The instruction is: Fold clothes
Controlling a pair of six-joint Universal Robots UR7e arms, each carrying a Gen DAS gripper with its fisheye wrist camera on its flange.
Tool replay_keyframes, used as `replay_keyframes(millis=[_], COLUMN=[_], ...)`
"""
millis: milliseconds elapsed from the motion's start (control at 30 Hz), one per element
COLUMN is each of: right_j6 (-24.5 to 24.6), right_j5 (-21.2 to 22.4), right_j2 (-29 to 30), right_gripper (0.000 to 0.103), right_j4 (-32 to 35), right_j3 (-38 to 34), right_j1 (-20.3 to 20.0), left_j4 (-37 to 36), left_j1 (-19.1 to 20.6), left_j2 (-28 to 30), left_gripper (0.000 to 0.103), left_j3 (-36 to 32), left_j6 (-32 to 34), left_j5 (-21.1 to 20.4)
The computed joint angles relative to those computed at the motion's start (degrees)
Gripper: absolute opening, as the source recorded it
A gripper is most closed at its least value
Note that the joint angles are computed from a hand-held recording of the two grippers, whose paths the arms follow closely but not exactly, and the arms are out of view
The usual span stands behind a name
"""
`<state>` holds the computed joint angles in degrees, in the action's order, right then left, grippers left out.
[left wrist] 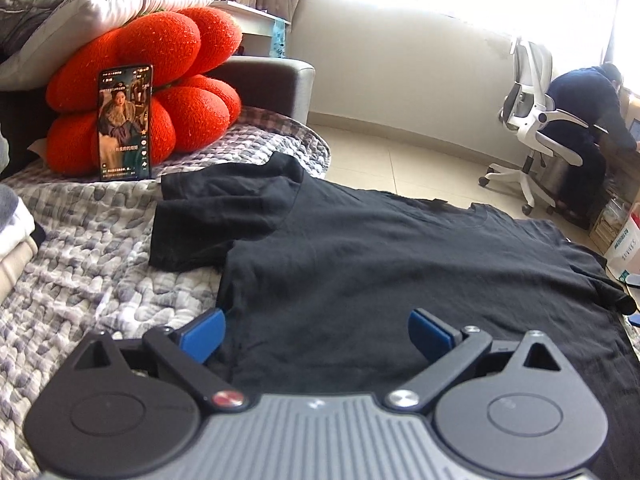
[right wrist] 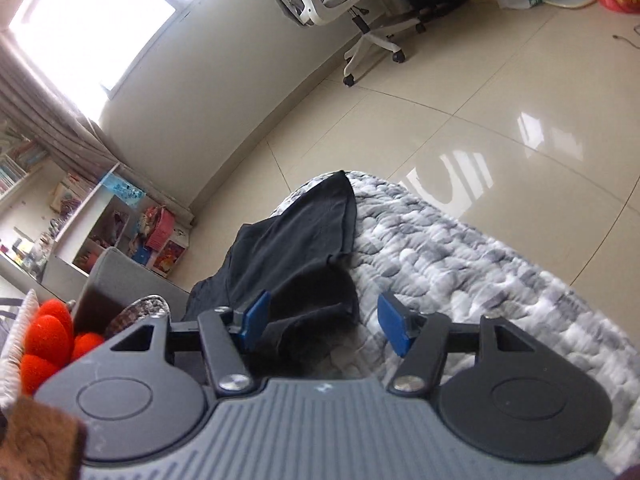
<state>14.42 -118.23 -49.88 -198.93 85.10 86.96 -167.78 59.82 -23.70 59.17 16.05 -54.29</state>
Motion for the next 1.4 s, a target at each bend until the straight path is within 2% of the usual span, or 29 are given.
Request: replay_keyframes(millis=[167, 400, 500, 600, 733, 833, 1000, 1167, 1400], right_j6=[-1.53, -6.21, -7.90, -10.54, -17.74, -23.92, -38.25, -48.95, -57.50], right_j5=[-0.92, -8.45, -9.67, -10.57, -12.12, -11.69, -9.85, -5.87, -6.28], right_j2=[2.85, 8.11, 9.44, 11.07, 14.03, 16.12, 19.86, 21.05, 22.21], right_gripper=[0.063, 0.037, 0.017, 0.009, 0.008, 0.007, 0.007, 0.007, 0.009], right_j4=[-2.13, -4.28, -5.34, -6.80, -8.96, -9.79, -9.61, -2.65, 6.94], right_j3=[-3.22, -10.38, -12.23, -14.56, -19.00, -21.95, -26.39, -26.29, -25.25], right_j1=[0.38, 1.57, 1.87, 2.45, 3.91, 5.00, 6.69, 6.93, 6.60], left_j4=[0.14, 1.56, 2.61, 3.59, 4.48, 5.18, 5.85, 5.71, 6.06], left_j1=[0.03, 0.20, 0.34, 0.48, 0.64, 0.77, 0.89, 0.78, 0.87], left_j2=[-0.15, -0.22, 0.02, 0.22, 0.12, -0.01, -0.26, -0.27, -0.07], left_gripper=[0.099, 0.098, 0.098, 0.098, 0.097, 0.096, 0.095, 0.095, 0.095], left_j3=[0.27, -0.12, -0.91, -1.65, -2.09, -2.32, -2.39, -2.16, -2.60], left_j6=[-0.23, -1.15, -1.92, -2.89, -3.86, -4.69, -5.37, -4.56, -4.35], left_j5=[0.26, 0.00, -0.28, -0.53, -1.16, -1.59, -2.06, -1.78, -1.79])
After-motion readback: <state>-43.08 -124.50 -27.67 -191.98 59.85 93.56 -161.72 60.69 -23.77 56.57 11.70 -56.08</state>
